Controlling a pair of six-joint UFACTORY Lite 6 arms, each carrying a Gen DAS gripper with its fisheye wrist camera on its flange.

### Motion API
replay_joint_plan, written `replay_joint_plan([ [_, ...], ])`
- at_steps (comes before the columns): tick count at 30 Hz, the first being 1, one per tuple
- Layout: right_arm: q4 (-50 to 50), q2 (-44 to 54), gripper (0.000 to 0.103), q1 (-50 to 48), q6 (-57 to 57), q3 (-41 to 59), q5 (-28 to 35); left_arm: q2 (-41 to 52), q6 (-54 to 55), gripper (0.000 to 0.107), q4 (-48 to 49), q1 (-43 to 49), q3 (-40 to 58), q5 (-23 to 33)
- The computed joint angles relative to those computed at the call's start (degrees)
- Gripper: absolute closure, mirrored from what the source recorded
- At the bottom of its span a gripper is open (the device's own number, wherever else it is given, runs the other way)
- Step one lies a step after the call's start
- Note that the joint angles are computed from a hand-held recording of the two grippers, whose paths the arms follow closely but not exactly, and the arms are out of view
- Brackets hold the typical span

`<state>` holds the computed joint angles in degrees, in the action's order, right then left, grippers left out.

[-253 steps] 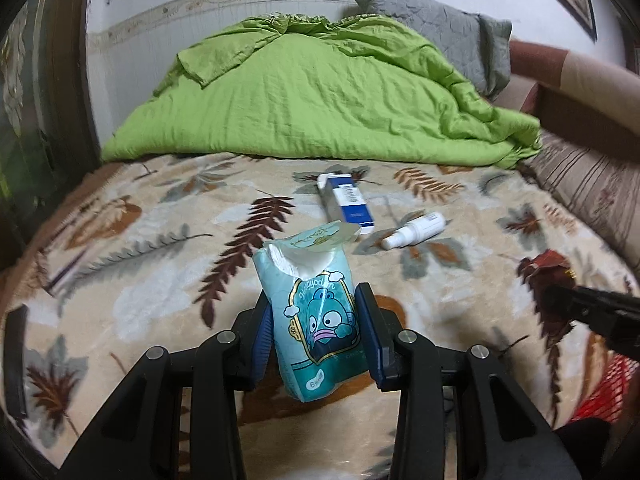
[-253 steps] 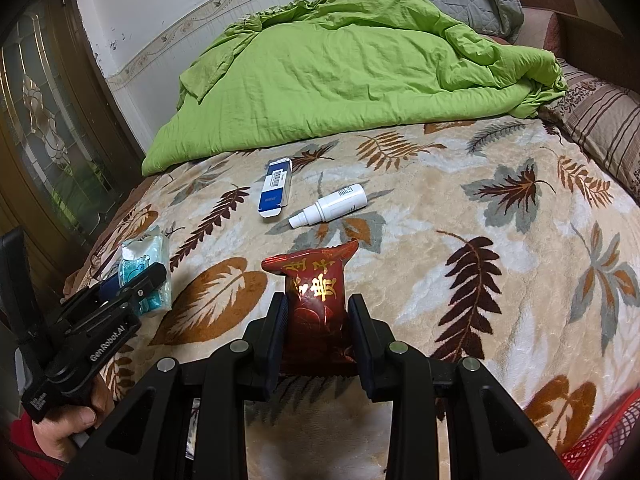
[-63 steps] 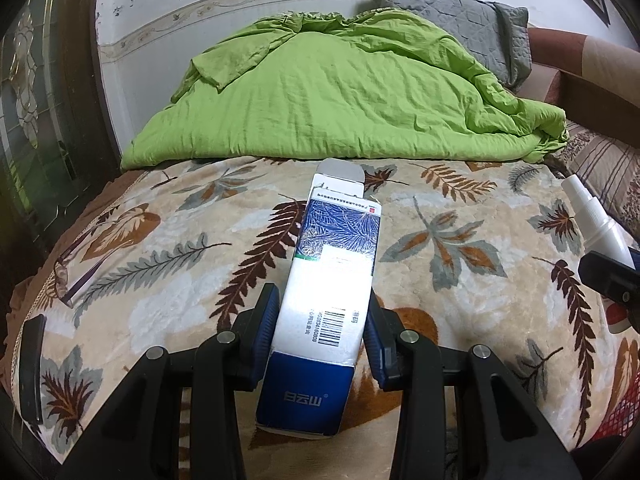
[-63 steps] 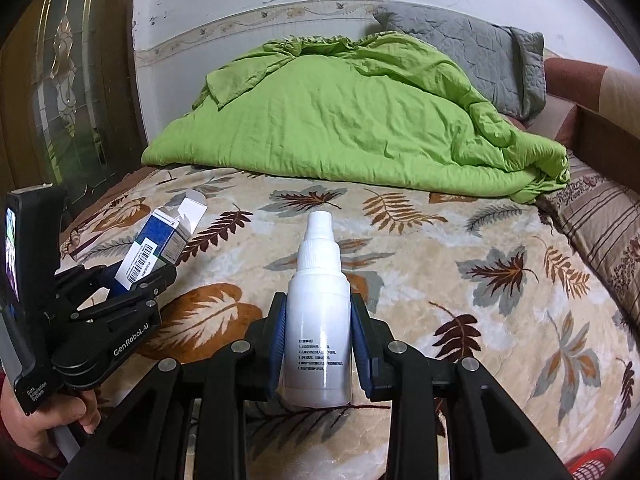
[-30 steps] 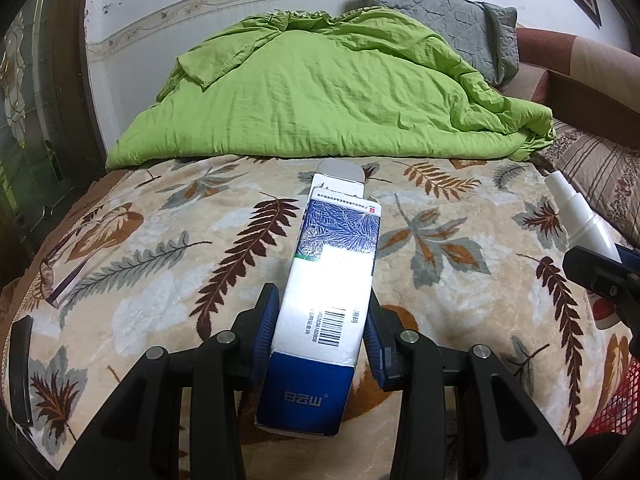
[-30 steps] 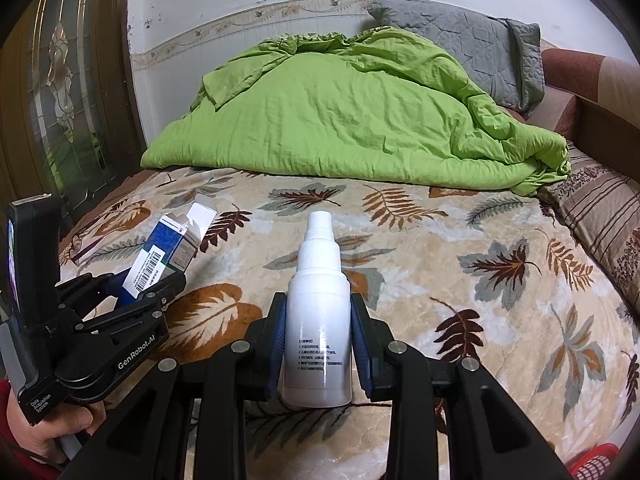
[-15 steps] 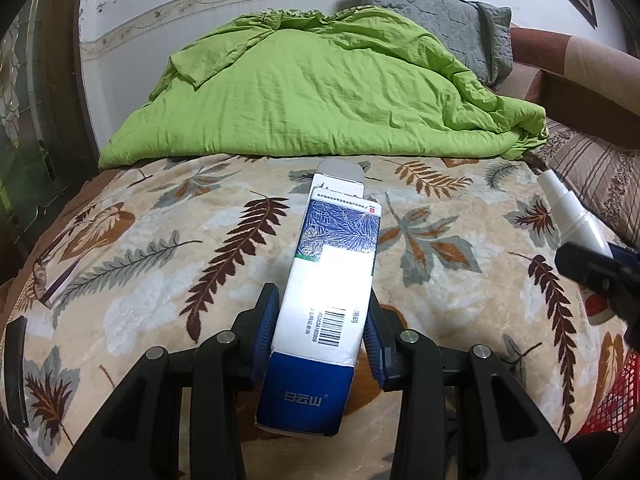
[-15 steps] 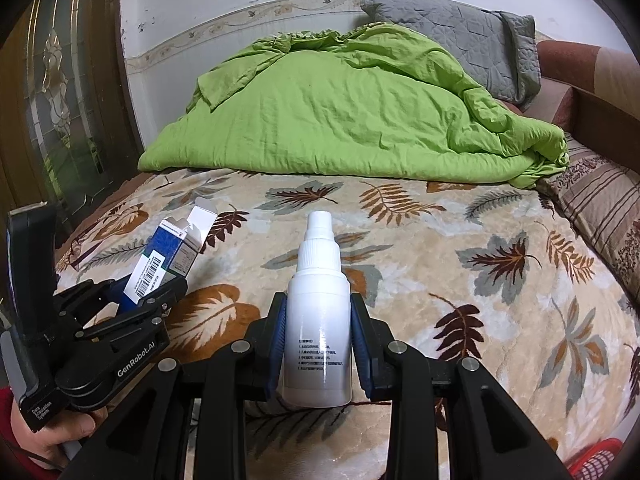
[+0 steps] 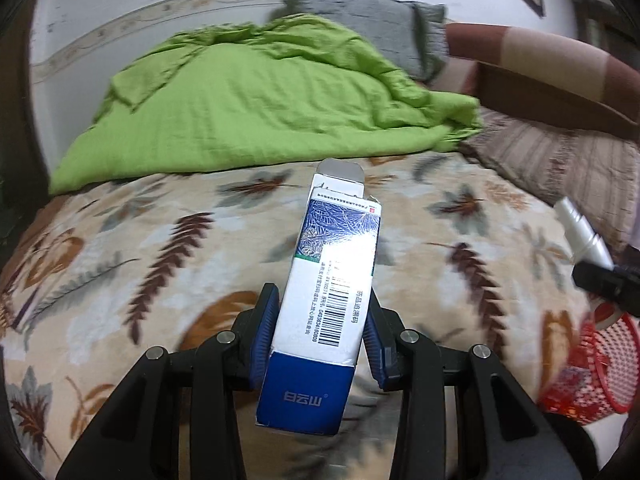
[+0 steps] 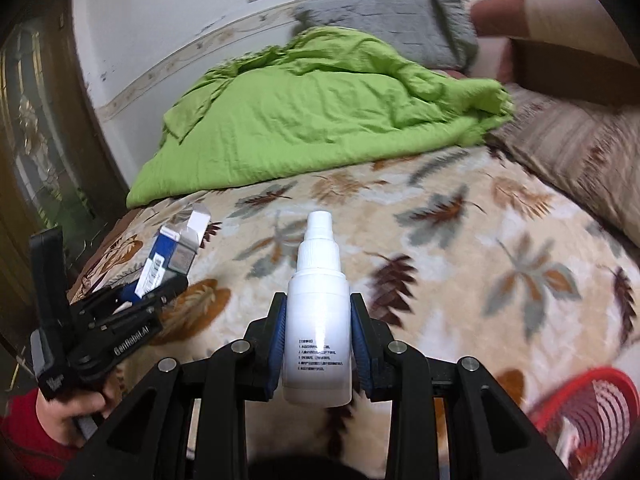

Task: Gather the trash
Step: 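Carry the medicine box and spray bottle over the red wastebasket and open both grippers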

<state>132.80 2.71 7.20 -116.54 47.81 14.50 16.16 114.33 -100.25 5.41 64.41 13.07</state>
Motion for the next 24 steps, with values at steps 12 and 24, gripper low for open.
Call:
replay_joint_plan([
  [12, -43.9, -24.3, 0.071, -27.3, 38.5, -21.6, 9.7, -12.1, -26.4, 0.068, 24.4, -18.5, -6.8, 2.4],
  [24, -58.6, -26.8, 0.071, -64.1, 38.2, -26.7, 25.8, -3.9, -50.6, 0.068, 42.9, -39.3, 1.3, 7.7],
])
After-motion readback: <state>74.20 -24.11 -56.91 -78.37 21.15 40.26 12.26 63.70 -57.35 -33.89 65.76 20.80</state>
